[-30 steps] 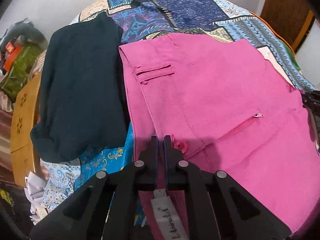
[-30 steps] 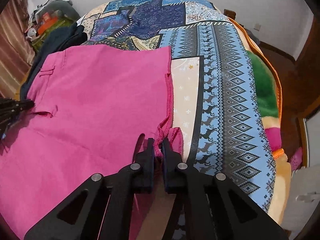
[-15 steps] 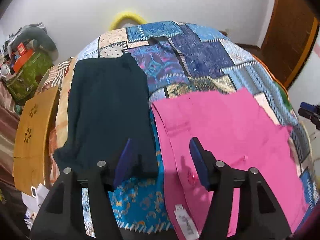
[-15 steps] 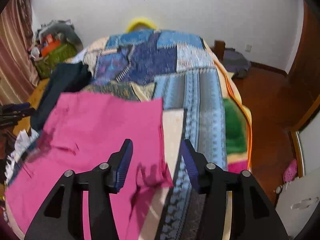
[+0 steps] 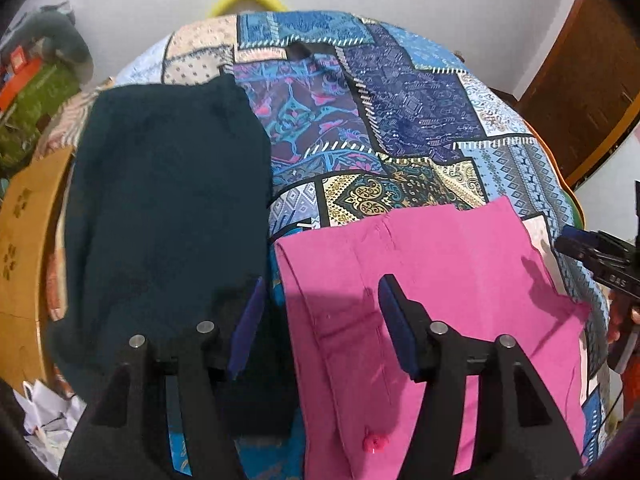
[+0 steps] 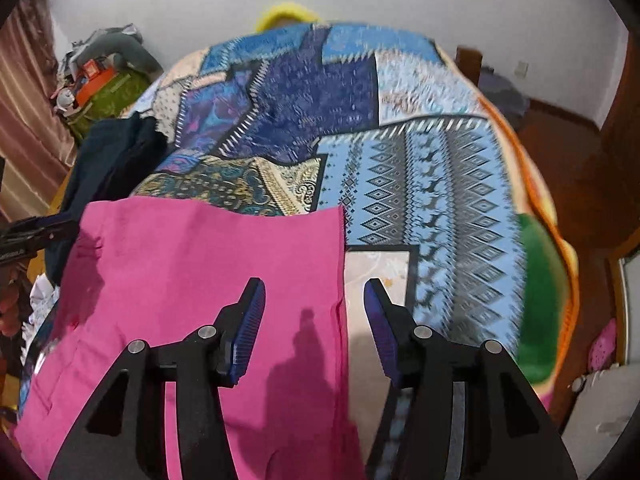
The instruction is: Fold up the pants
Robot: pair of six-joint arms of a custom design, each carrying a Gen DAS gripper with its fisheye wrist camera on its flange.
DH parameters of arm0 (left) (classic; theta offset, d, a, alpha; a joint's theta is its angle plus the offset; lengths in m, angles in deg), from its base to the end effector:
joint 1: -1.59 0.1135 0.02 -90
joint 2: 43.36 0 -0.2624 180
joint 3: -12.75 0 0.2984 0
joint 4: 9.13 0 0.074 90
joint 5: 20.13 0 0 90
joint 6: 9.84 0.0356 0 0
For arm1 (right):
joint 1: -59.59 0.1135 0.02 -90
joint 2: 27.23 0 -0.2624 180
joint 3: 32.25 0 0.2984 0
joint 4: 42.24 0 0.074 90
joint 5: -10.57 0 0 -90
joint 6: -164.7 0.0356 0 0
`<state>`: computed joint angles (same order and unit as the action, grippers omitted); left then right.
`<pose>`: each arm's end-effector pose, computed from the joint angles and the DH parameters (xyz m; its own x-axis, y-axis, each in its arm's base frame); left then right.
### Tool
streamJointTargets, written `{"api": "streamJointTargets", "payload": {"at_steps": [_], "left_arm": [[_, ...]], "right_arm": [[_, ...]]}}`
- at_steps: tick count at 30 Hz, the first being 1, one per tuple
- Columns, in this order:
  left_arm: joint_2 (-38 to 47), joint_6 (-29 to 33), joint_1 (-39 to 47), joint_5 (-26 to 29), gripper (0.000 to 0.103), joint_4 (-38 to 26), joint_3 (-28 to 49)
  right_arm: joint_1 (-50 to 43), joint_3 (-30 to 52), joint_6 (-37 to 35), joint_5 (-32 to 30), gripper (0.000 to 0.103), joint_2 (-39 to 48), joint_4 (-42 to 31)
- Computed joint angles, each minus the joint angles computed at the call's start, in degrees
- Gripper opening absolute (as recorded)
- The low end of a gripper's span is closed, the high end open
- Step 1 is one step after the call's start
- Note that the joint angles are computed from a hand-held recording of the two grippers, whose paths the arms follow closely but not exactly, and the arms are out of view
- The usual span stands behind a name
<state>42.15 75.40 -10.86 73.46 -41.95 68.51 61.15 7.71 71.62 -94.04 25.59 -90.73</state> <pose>0.3012 -0.0688 0.1298 -0.8839 0.1103 -0.4545 0.1706 0.9809 -0.0936 0.2040 0.0145 0.1610 -0.8681 -0.0757 -0.4907 -0.1942 0.9613 0.1953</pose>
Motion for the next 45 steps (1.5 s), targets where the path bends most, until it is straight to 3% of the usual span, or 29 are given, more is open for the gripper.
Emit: {"api": "streamJointTargets", "payload": {"at_steps": [10,14,16,17,21,25,32,45], "left_arm": [[8.18,-1.12,0.62,1.16,0.034,2.09,3.98],[8.5,-0.13,-0.76,0.28,0.022,2.75,3.94],[8.01,-0.12,-1.52,-0.59,0.017,3.5,3.44],[7.85,-0.07,-1.83,-0.72,0.016,3.93,3.17],[6.8,-1.44,-2.19,-1.17,0.013,4.69,2.24],[4.23,-1.38,-2.76,-2.56,0.012,4.65,1.31],[-4.03,-0.3,-4.44,-4.77,0.011,0.42,1.05],[-29.83,-0.52,-9.37,-7.65,0.011,-10.93,-6.26]], "right_arm": [[1.12,8.68,1.74,0.53,0.047,24.07,10.2],[2.63,8.82,2.41,1.74,0.046,26.85,13.94],[3.86,8.37,2.72,2.93,0.028,27.39,15.49],[4.88,7.9,2.83,4.55,0.006,27.67,16.35],[5.11,6.53,2.96,4.95,0.003,28.23,18.62],[2.47,6.42,1.29,3.16,0.003,24.8,15.7],[-0.09,5.74,-0.5,2.15,0.002,8.04,7.48],[-0.19,7.95,-1.03,0.11,0.002,-23.84,-15.94]]}}
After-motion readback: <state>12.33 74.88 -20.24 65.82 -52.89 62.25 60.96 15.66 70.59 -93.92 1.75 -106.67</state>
